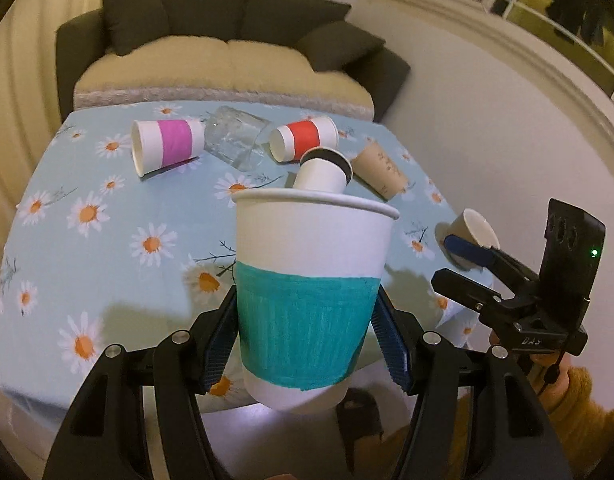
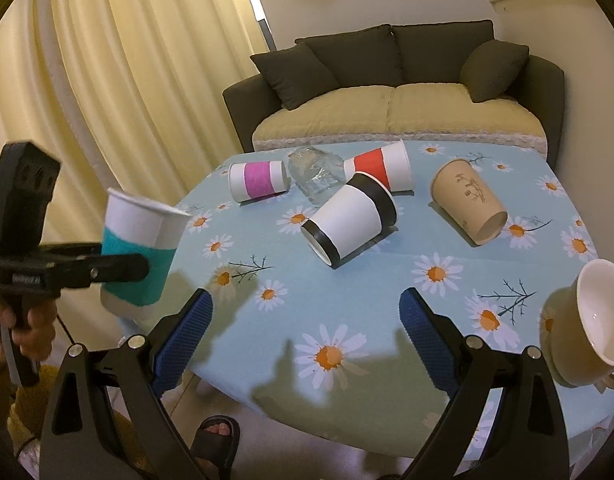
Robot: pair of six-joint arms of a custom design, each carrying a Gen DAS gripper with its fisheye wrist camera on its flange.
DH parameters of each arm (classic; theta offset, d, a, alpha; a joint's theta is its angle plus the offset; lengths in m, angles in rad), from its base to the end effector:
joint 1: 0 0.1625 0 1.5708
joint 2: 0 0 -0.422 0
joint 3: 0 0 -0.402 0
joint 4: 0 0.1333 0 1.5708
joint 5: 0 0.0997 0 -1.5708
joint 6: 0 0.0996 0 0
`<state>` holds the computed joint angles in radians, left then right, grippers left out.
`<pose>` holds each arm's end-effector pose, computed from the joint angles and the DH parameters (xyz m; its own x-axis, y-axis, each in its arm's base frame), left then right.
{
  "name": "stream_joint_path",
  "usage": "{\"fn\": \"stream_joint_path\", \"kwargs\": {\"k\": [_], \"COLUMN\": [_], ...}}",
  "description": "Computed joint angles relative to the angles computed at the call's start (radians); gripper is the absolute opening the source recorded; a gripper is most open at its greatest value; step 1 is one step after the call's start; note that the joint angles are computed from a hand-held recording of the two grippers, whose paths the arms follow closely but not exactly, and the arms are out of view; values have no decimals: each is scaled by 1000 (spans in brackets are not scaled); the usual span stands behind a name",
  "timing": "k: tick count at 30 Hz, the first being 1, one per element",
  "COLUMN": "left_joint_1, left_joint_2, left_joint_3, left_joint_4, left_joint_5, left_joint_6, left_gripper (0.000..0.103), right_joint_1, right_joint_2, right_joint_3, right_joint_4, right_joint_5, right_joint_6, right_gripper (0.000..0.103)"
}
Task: Flip cup upright
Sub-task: 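Rotate the held teal-band cup upright with the right gripper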
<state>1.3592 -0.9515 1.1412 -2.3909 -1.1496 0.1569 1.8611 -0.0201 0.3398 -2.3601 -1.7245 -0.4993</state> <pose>0.0076 -0.7931 0.4157 -0.9048 0.0800 -0.4183 0.3149 0.7869 -0.5306 0.3813 -0.8640 0.0020 -0.7265 -0.5992 0.3365 -0.6870 0.6465 -0.3319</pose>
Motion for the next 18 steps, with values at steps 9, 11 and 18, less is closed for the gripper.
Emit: {"fn": "stream_joint_path", "kwargs": {"k": [9, 11, 18], "left_joint_1": [58, 62, 65], "left_joint_2": [27, 50, 136], "left_joint_3": [16, -4, -114], "left_joint_4": [8, 17, 109], "left_joint_5": [-152, -163, -145], "left_joint_6": [-237, -255, -297], "left_gripper": [62, 62, 62], "right_joint_1": [-8, -10, -13], "right_joint_2": [-10, -2, 26], "right_joint_3": [8, -12, -78], "right_joint_4": [-1, 8, 62], "right_joint_5": [-17, -19, -17], "right_joint_6": [11, 20, 32], "right_gripper": [93, 93, 93]}}
